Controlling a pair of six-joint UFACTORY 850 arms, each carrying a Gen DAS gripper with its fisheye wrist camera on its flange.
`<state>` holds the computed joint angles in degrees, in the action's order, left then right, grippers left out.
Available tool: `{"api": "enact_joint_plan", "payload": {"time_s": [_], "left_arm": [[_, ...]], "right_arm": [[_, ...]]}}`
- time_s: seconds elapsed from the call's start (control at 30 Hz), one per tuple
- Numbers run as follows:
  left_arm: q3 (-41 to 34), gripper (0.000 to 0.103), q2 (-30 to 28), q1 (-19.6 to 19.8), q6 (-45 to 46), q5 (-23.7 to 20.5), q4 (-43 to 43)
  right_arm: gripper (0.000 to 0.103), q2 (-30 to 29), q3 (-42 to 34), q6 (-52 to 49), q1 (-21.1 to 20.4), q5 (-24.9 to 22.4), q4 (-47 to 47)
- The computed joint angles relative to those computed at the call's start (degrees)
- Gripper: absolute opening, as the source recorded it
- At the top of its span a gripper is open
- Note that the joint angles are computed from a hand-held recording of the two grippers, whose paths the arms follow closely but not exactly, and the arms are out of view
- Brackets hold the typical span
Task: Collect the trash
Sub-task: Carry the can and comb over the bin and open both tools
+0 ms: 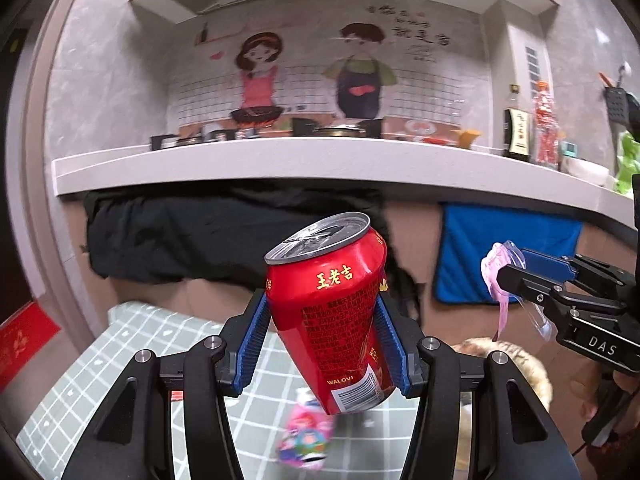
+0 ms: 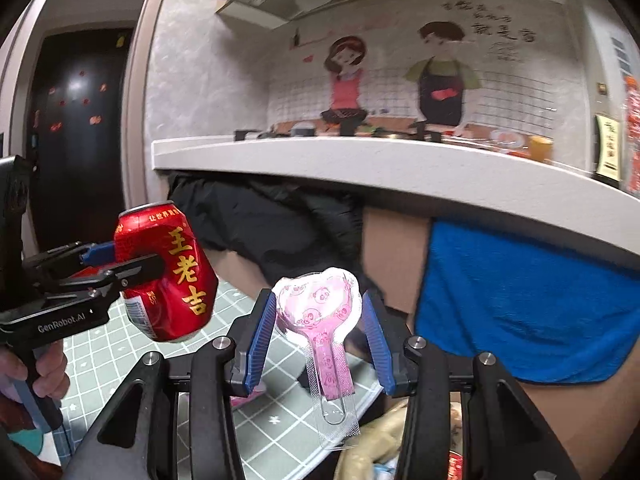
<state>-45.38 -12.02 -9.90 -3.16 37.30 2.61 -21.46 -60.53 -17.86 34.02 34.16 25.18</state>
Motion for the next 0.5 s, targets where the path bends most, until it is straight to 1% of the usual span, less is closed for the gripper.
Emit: {"api": "enact_joint_plan", "payload": {"time_s": [0.2, 0.37, 0.5], "left_arm": [[-1.41, 0.054, -1.06, -4.19, -0.27, -0.03, 0.68], [-2.79, 0.054, -2.52, -7.52, 0.3, -0.76, 0.31], [-3.83, 0.054, -3.83, -9.3, -0.42, -1.56, 0.4]], "right_arm": [[0.042, 4.68, 5.93, 0.39, -1.93, 3.4, 1.77], [0.042, 7.79, 9.56, -0.82, -3.56, 4.49, 4.08], [0.042, 9.58, 12.02, 0.41, -5.14, 4.75, 4.09]]}}
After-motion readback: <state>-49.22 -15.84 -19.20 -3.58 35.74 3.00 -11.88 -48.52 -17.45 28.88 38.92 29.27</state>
